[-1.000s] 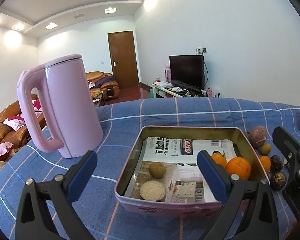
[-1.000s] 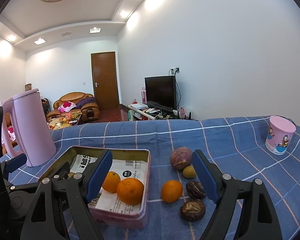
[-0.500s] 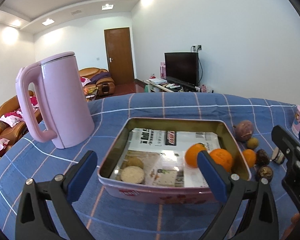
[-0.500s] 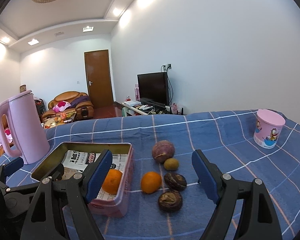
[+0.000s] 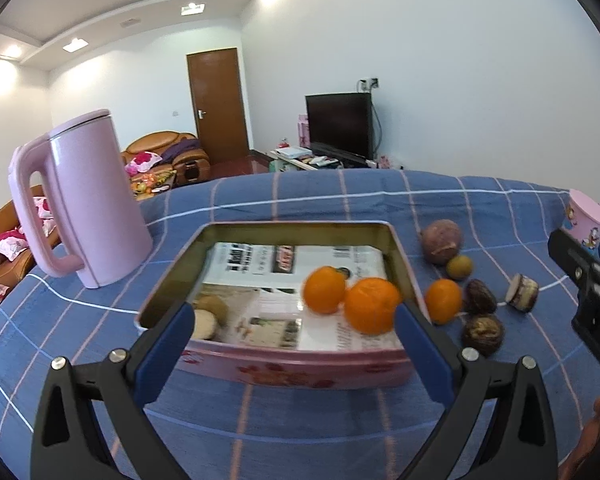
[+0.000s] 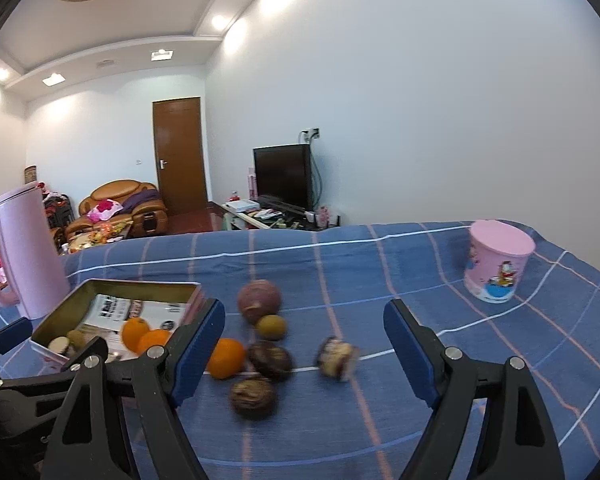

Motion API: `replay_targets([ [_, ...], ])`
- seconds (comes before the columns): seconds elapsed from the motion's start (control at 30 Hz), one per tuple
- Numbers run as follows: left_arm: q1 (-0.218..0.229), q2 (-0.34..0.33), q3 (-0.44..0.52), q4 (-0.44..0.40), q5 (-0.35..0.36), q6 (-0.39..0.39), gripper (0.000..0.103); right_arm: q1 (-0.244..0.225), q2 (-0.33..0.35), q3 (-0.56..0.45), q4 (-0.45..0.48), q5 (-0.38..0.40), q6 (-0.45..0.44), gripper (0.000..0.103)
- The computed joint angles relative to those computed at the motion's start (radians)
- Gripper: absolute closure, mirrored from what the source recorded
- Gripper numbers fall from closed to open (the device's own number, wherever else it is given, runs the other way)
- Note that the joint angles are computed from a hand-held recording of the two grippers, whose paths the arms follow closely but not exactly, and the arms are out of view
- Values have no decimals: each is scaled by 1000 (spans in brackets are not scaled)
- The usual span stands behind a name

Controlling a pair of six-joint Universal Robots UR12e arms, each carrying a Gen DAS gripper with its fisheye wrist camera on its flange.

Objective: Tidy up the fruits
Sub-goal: 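Grasp the small brown-and-white jar on the table with the right tool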

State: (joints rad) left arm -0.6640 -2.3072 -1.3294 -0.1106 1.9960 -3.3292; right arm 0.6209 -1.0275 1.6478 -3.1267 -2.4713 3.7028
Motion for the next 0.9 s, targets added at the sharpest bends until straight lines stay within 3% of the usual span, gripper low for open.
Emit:
replay_targets([
  [0.43,-37,-19,46,-61,-53,27,1,-35,-64,91,30,-36,25,20],
  [0.67,-47,-1,24,-79,-135,29,1,-70,-106,134,95,11,65,20],
  [0.73,-44,3,20,-99,-170,13,1,-90,-123,149,114,83,74,20],
  [0.9,-36,10,16,-138,-217,-29,1,-146,-138,156,106,392,-22,20],
])
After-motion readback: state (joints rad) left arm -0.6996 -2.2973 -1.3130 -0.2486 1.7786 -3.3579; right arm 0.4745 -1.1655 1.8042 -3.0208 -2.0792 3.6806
